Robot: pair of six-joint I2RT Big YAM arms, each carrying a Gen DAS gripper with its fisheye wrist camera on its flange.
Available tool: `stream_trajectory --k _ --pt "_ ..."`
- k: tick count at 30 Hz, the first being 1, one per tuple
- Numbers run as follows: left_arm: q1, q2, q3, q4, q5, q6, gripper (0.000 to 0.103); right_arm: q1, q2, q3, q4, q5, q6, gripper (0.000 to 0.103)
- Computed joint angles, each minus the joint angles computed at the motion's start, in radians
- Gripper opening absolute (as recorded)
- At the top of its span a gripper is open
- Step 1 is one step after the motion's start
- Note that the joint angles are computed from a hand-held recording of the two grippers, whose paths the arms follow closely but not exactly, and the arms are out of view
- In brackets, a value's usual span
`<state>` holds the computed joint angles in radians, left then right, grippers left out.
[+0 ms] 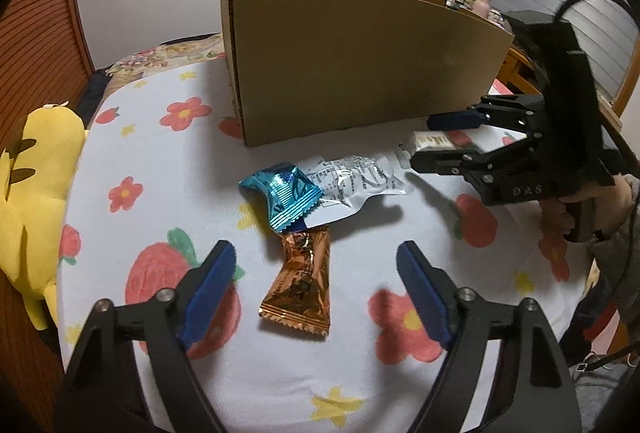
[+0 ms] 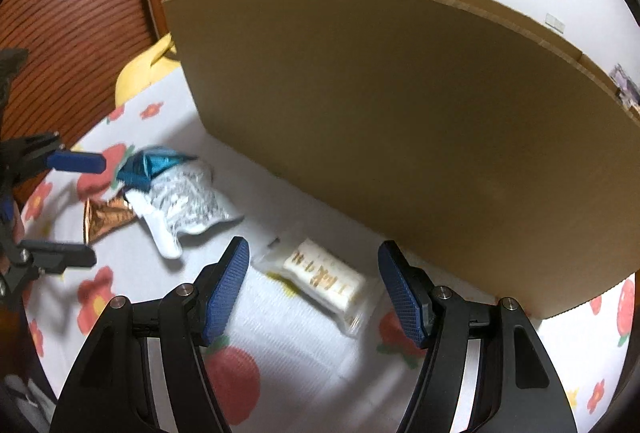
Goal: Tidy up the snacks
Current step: 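Grasp the copper-wrapped candy with the left tool while the right tool grasps the white milk bar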
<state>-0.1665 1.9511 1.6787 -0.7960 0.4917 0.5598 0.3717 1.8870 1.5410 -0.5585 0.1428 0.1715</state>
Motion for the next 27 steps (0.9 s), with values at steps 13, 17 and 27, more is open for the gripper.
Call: stream_trajectory --k 13,17,27 --pt "-0.003 0.008 -0.011 0.015 -0.049 -0.028 0.052 0.019 -0.046 -0.063 -0.009 -0.002 -0.007 0.02" --pt "-0.005 0.009 -0.01 0.018 -0.051 -0.037 0.052 0.029 -0.077 -0.113 0.025 -0.003 0.023 0.02" --pt "-0.011 -0.002 -0.031 0.047 -0.067 -0.039 0.029 0.058 -0.183 -0.276 0.152 0.029 0.16 0.021"
